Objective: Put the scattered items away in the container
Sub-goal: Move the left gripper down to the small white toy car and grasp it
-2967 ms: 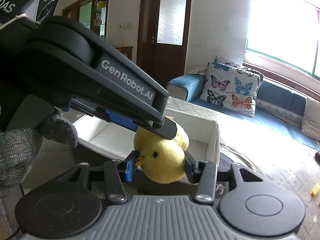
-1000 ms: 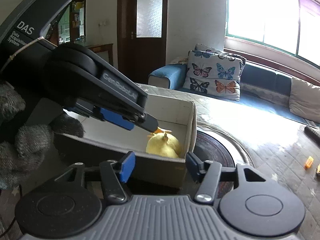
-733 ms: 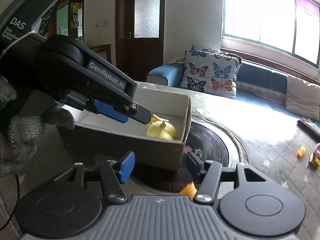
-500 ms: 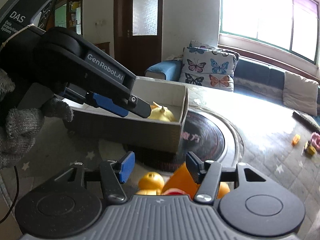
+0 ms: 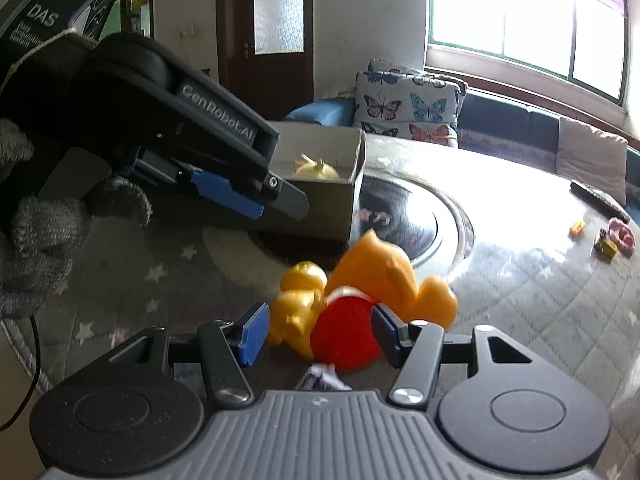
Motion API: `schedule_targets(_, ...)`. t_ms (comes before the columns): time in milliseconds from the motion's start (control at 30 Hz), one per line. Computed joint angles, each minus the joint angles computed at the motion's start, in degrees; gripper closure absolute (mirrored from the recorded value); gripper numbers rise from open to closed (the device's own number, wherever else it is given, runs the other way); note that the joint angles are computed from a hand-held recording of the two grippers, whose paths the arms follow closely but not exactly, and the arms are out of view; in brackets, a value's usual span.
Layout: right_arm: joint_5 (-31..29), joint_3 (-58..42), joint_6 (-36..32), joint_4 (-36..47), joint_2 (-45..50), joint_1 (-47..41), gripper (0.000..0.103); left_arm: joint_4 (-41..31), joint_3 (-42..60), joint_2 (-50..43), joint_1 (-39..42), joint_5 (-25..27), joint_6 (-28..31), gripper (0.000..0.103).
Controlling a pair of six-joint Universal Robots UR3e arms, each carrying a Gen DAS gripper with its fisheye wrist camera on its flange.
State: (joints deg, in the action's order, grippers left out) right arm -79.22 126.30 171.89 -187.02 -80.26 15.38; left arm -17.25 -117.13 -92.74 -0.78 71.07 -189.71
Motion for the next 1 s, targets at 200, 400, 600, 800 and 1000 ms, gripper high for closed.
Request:
schedule_targets(200, -1.0, 3.6, 0.3, -0.3, -1.7, 0.1, 0.045, -0.2, -1.5, 1.2, -0.9, -0.8, -0.1, 0.064)
schedule_targets(400, -2.1, 6.3, -0.2, -1.3, -2.1, -0.3, 0.046, -1.7, -3.3, 3.3, -1.7, -2.7, -0.4, 0.065)
schedule_targets(600, -1.7, 7.4, 0.0, -1.6, -2.4, -0.9, 0.047, -5.7, -4.4, 5.9, -0.7, -8.0, -0.2, 0.065)
schedule_targets(800, -1.2, 7.9, 0.2, -1.8, -2.0, -1.1, 0.054, -7.6, -3.9, 5.3, -2.4, -9.2, 0.3, 0.065)
schedule_targets(1000, -0.7, 8.8, 0.2, -1.8, -2.8, -1.7, 0.061, -7.9, -3.4, 3.6, -3.8, -8.0, -0.3, 0.065)
